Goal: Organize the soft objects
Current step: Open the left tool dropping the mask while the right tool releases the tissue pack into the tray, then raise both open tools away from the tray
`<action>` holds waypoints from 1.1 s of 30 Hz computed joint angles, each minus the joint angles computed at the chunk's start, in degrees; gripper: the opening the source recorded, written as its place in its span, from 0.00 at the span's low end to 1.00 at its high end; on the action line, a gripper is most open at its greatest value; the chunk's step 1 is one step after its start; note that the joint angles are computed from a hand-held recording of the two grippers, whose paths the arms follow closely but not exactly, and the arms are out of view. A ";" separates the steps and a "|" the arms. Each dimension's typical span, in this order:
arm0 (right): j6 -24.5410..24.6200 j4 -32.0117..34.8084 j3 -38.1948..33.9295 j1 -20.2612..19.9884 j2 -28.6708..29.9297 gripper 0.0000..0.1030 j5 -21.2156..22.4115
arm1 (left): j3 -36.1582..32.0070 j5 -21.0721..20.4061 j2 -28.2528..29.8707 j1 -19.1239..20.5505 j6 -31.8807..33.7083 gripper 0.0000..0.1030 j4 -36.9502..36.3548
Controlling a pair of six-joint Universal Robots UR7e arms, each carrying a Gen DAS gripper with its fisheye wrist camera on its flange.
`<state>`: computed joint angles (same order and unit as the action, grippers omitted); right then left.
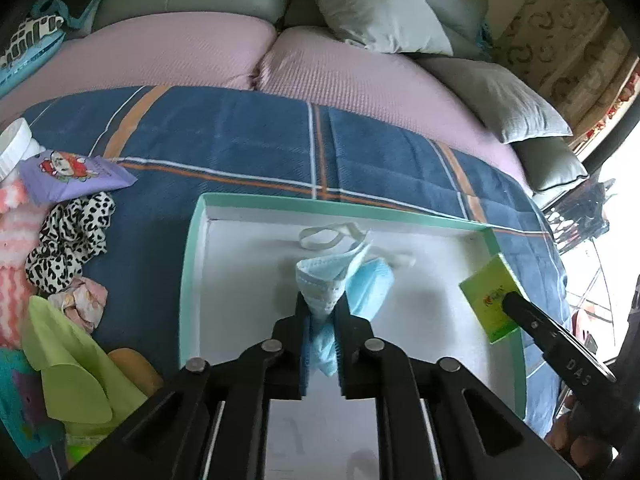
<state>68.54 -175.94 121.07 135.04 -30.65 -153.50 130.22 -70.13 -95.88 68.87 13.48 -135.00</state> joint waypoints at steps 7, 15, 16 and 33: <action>1.62 2.36 0.26 -0.48 -0.62 0.31 0.61 | 0.10 2.51 0.29 -0.50 -0.93 0.46 0.07; 3.16 5.69 -0.10 0.22 -1.48 0.31 -0.35 | -0.36 3.60 -0.69 -0.81 -1.13 0.64 0.44; 3.71 6.77 -0.27 0.34 -1.65 0.31 -0.52 | -0.41 3.64 -0.92 -0.90 -1.10 0.65 0.43; 11.69 23.24 -3.06 1.15 -3.46 0.60 -2.03 | -0.66 4.58 -2.04 -1.42 -0.93 0.87 -1.76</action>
<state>80.22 -152.70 118.01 136.19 -34.11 -155.53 129.56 -65.55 -97.92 67.46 12.55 -136.76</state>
